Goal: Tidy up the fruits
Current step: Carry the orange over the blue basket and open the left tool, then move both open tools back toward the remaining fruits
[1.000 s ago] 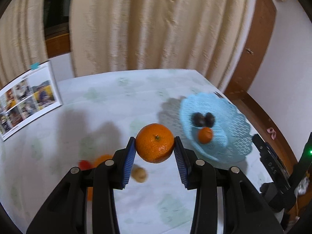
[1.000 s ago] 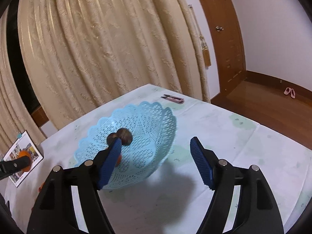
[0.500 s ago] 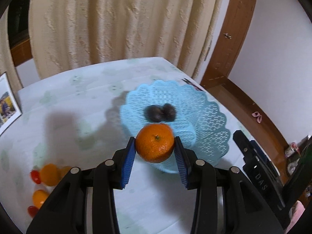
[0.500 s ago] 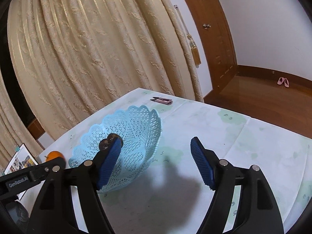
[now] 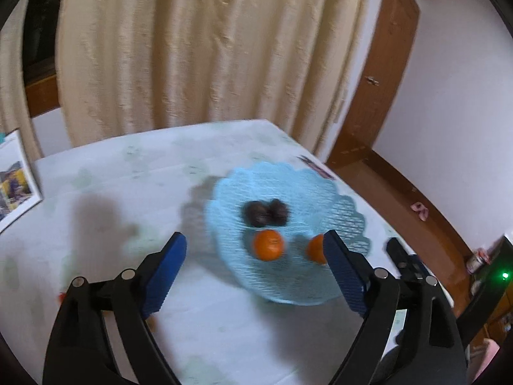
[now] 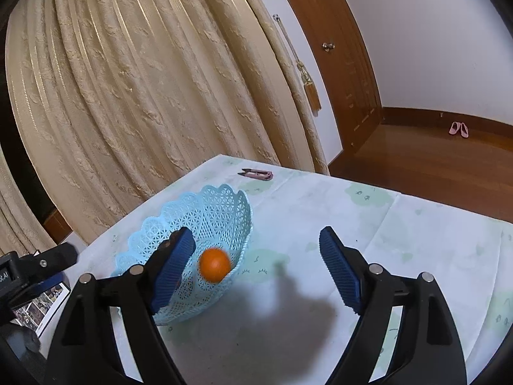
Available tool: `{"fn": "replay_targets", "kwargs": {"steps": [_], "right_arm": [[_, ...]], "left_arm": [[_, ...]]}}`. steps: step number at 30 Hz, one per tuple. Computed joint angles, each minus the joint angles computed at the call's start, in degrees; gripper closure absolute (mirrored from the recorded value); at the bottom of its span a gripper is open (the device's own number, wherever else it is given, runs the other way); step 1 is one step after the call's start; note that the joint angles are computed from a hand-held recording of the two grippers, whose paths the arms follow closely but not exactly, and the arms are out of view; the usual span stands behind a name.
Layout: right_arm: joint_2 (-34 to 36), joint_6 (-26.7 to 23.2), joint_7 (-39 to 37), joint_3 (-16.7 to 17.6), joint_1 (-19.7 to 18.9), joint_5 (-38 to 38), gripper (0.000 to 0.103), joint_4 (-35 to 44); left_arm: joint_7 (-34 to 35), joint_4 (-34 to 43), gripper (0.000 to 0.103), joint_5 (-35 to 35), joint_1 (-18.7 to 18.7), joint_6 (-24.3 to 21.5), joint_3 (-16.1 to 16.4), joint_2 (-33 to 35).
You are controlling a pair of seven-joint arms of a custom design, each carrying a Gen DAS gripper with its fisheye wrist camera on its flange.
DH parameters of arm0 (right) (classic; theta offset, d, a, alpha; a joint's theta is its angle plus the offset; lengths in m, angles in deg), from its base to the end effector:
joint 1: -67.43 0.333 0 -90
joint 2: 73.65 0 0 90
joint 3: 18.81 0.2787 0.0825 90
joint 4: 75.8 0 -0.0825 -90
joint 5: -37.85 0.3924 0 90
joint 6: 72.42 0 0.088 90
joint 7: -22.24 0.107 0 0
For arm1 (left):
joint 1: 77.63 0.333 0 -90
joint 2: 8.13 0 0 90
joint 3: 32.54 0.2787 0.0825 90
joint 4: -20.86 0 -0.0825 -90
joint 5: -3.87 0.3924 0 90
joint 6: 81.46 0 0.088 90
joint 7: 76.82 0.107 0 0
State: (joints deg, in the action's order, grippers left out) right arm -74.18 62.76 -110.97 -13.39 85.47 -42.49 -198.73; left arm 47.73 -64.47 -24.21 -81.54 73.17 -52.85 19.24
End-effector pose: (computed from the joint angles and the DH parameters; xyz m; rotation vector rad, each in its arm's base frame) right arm 0.5286 0.2155 0.3961 -0.6250 2.1284 -0.9354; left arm 0.6877 -0.2403 0.4574 -1.2884 2.3233 -1.2032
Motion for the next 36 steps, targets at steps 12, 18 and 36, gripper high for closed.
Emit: {"fn": "replay_targets", "kwargs": {"steps": [12, 18, 36], "right_arm": [[1.6, -3.7, -4.1, 0.3, 1.5, 0.9, 0.020, 2.2], [2.8, -3.4, -7.0, 0.2, 2.5, 1.8, 0.020, 3.7], [8.9, 9.1, -19.6, -1.4, 5.8, 2.3, 0.015, 11.9]], "left_arm": [[-8.7, -2.1, 0.010, 6.7, 3.0, 1.8, 5.8, -2.3], [-10.6, -0.6, 0.010, 8.0, 5.4, 0.2, 6.7, -0.9], [-8.3, 5.6, 0.012, 13.5, 5.5, -6.5, 7.0, 6.4]]}}
